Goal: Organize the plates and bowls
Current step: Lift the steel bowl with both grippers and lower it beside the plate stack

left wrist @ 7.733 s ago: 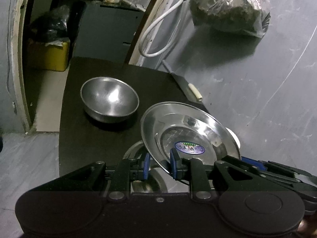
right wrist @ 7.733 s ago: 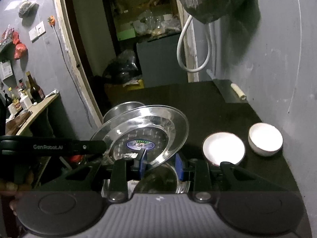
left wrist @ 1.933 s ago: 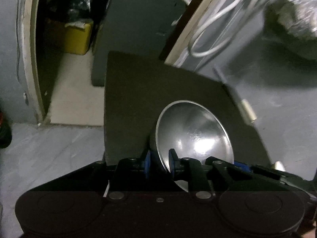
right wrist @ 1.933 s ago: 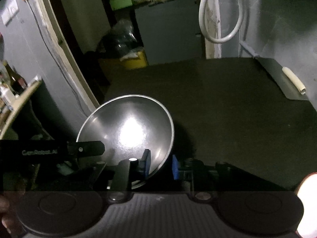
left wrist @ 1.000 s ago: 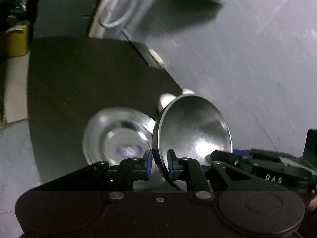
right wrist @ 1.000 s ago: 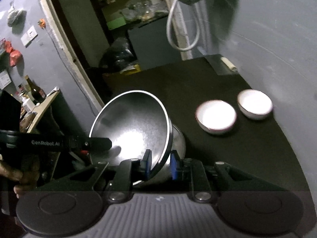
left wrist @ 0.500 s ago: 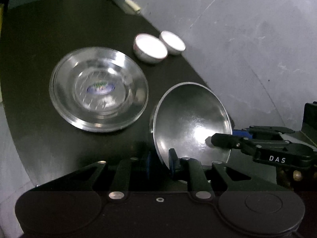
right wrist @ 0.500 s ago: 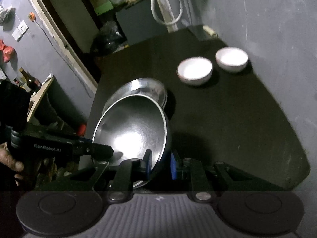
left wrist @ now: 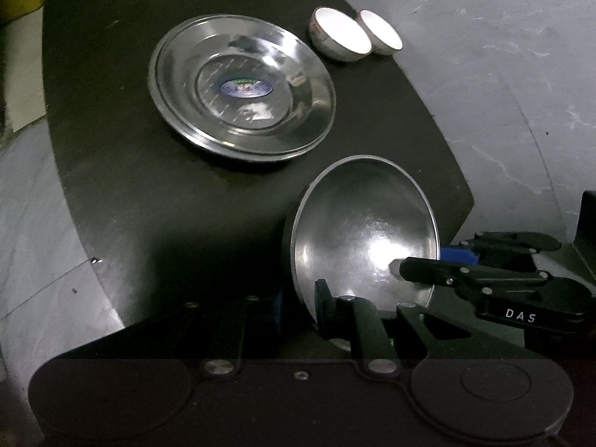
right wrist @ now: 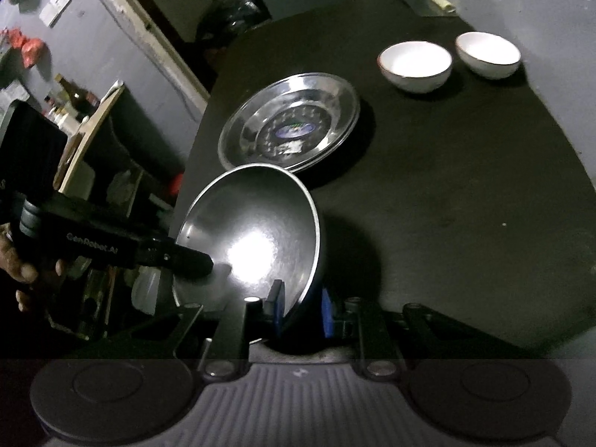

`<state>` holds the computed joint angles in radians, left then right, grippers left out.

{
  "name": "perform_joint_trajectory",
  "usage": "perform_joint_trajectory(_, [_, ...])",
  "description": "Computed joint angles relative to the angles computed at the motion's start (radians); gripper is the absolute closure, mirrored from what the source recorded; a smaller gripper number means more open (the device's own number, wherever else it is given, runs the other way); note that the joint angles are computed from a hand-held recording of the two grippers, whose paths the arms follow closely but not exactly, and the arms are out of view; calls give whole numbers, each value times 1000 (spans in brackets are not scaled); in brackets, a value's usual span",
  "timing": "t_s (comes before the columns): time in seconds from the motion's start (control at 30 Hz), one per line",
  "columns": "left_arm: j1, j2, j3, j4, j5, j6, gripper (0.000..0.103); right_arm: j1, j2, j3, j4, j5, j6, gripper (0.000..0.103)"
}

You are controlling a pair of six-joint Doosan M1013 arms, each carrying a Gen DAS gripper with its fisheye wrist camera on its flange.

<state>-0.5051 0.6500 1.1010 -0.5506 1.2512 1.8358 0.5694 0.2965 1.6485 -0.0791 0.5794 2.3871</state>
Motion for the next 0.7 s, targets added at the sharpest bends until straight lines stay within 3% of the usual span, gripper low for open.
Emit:
perform_joint_trajectory(0.23, [5, 4, -9, 27, 34, -44, 86, -13, 19, -26, 111, 33, -134, 80])
perform_joint_trajectory(0.7, [5, 11, -16, 58, 41, -113, 86, -21, 49, -56, 158, 68, -194, 80])
